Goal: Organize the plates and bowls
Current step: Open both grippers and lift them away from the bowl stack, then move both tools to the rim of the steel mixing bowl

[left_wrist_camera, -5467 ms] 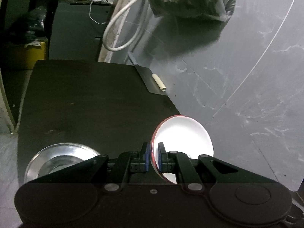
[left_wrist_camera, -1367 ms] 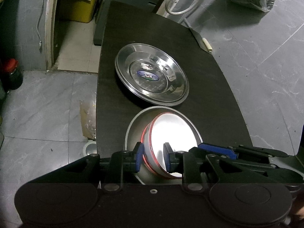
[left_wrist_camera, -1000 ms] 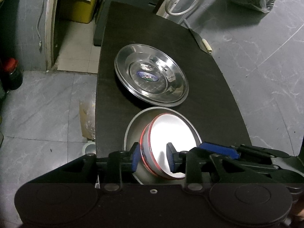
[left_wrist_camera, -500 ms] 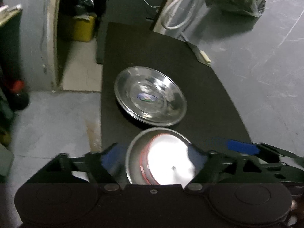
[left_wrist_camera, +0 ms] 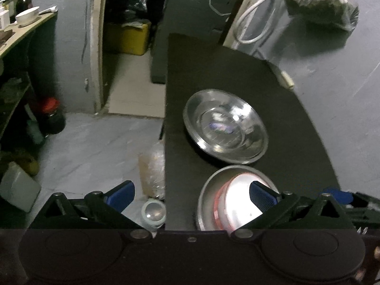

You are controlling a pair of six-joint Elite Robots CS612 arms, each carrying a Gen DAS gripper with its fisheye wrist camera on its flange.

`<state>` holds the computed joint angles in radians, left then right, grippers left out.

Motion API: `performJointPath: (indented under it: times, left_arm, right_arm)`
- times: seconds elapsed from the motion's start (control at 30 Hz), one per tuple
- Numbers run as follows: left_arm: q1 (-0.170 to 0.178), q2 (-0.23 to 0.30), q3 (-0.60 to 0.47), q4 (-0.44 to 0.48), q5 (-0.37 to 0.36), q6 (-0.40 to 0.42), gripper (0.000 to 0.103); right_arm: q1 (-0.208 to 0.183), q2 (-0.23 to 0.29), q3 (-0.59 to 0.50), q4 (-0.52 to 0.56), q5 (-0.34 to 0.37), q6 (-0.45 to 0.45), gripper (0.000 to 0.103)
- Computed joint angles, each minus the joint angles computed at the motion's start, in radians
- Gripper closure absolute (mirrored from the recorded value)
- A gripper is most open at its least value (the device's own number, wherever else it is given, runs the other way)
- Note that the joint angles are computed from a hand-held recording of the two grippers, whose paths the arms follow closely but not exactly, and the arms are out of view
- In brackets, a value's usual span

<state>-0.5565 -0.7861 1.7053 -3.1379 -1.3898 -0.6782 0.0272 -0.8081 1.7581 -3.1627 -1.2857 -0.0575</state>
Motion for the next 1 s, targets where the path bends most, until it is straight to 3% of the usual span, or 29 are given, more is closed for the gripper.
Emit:
performJointPath:
  times: [0.2,0.73,1.0]
  left_arm:
    - [-0.002,-0.006,-0.001,0.105,0.012,-0.014,0.001]
    - [-0.011,-0.013,-0.003,0.142,0.048,-0.028,0.001]
    - [-0.022,-0.014,-0.023,0.232,0.077,-0.015,0.001]
  right_arm:
    - [0.001,0.002,-0.02,0.084,-0.018,-0.052,0.0]
    - [-0.004,-0.001,-0.033,0.096,-0.067,-0.127,0.0]
    - [-0.009,0.001,-0.044,0.132,-0.06,-0.165,0.0]
